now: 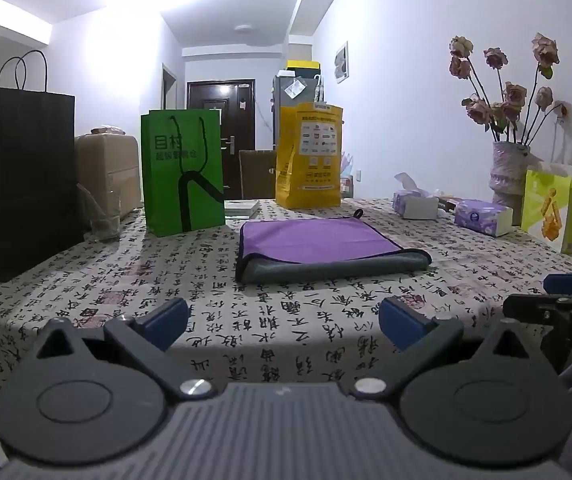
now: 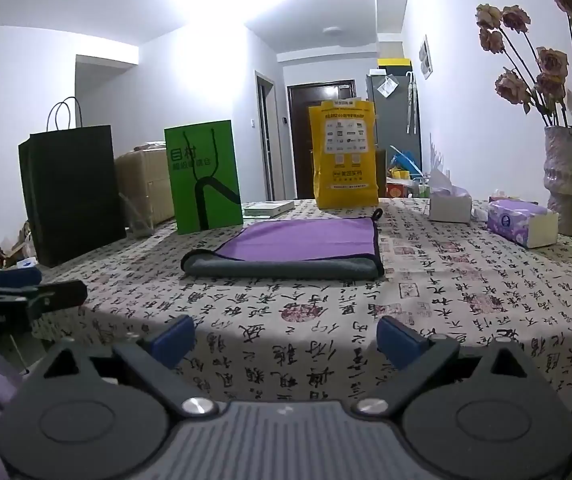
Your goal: Fold towel
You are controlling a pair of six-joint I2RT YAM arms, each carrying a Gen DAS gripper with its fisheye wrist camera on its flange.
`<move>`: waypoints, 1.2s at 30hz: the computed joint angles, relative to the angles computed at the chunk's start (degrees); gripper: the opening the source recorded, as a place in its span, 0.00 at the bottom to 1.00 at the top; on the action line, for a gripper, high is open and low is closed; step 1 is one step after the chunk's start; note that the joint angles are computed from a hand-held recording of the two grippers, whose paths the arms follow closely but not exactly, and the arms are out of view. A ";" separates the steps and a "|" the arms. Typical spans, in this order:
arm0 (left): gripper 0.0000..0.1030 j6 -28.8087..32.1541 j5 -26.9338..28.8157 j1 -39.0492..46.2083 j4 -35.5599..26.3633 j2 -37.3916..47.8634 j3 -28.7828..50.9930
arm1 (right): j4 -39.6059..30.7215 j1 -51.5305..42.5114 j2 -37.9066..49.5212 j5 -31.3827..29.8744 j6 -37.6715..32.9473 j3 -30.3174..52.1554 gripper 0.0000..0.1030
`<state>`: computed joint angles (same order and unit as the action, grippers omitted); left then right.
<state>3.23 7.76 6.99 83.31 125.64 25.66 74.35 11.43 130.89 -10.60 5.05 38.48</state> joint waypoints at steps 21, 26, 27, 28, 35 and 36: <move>1.00 0.15 0.20 0.01 -0.28 0.18 0.19 | 0.50 -0.30 0.06 -0.15 0.18 -0.12 0.95; 1.00 0.25 0.11 -0.20 -0.53 0.09 0.17 | 0.29 -0.43 0.09 -0.14 0.25 -0.02 0.95; 1.00 0.24 0.11 -0.20 -0.71 0.04 0.24 | 0.15 -0.47 0.04 -0.12 0.27 0.02 0.95; 1.00 0.25 0.04 -0.24 -0.66 0.05 0.24 | 0.22 -0.53 0.12 -0.09 0.32 0.06 0.95; 1.00 0.29 0.15 -0.13 -0.54 0.21 0.29 | 0.44 -0.62 0.23 -0.03 0.38 0.00 0.95; 1.00 0.29 0.15 -0.13 -0.54 0.21 0.29 | 0.46 -0.72 0.26 -0.09 0.41 0.00 0.95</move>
